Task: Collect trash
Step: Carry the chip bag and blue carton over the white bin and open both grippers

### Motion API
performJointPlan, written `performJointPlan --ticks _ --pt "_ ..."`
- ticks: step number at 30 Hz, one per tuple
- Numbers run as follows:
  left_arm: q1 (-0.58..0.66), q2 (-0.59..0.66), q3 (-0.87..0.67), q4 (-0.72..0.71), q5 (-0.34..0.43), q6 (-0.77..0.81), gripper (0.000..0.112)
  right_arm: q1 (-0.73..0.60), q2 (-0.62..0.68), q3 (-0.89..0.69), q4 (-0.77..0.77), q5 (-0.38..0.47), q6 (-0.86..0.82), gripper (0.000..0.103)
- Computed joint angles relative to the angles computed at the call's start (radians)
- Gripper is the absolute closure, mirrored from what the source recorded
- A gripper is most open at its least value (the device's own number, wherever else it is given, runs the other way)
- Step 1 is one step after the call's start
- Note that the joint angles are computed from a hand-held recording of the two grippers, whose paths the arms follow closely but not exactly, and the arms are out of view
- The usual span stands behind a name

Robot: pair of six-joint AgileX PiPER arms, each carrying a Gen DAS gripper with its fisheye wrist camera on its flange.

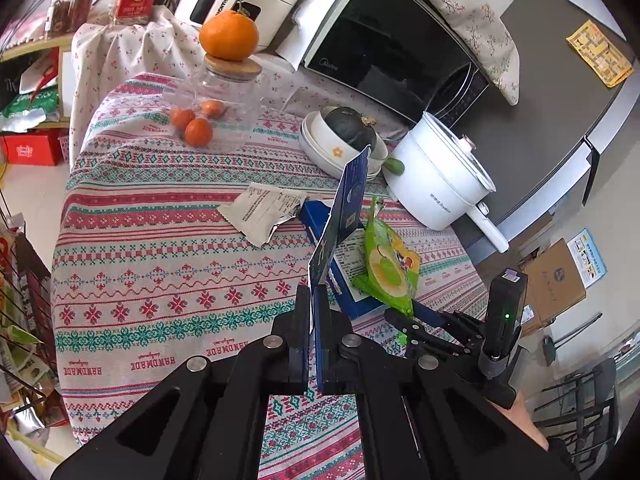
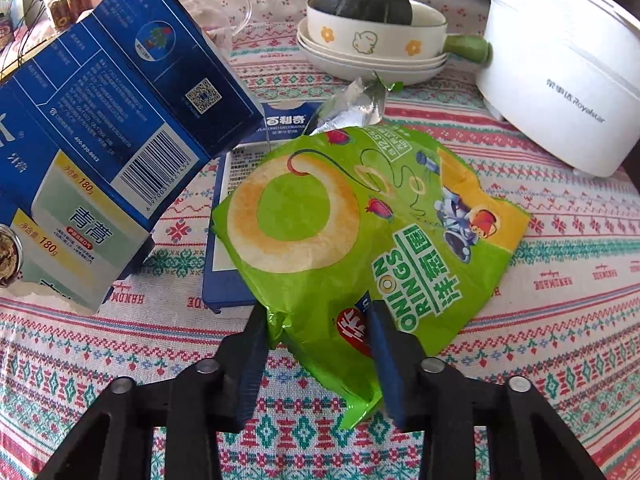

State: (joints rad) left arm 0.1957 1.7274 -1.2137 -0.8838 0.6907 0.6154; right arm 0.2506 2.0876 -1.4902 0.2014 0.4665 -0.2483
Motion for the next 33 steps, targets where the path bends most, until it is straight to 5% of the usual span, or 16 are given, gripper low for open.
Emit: performJointPlan --ticks 5,10,20,33 --pt "-0.035 -0.035 0.013 -0.036 0.009 0.020 0.112 -0.052 -0.099 0.073 0.075 0.000 -0.043 0.082" --pt "-0.097 -0.070 0.014 -0.055 0.021 0.023 0.112 -0.174 -0.224 0.143 0.306 0.080 -0.182 0.089" --pt "-0.264 -0.098 -0.006 -0.089 0.018 -0.008 0.112 -0.379 -0.414 0.274 0.481 0.200 -0.330 0.091" --pt "-0.500 -0.034 -0.082 -0.042 -0.014 -0.089 0.112 -0.743 -0.550 0.372 0.510 0.429 -0.444 0.091"
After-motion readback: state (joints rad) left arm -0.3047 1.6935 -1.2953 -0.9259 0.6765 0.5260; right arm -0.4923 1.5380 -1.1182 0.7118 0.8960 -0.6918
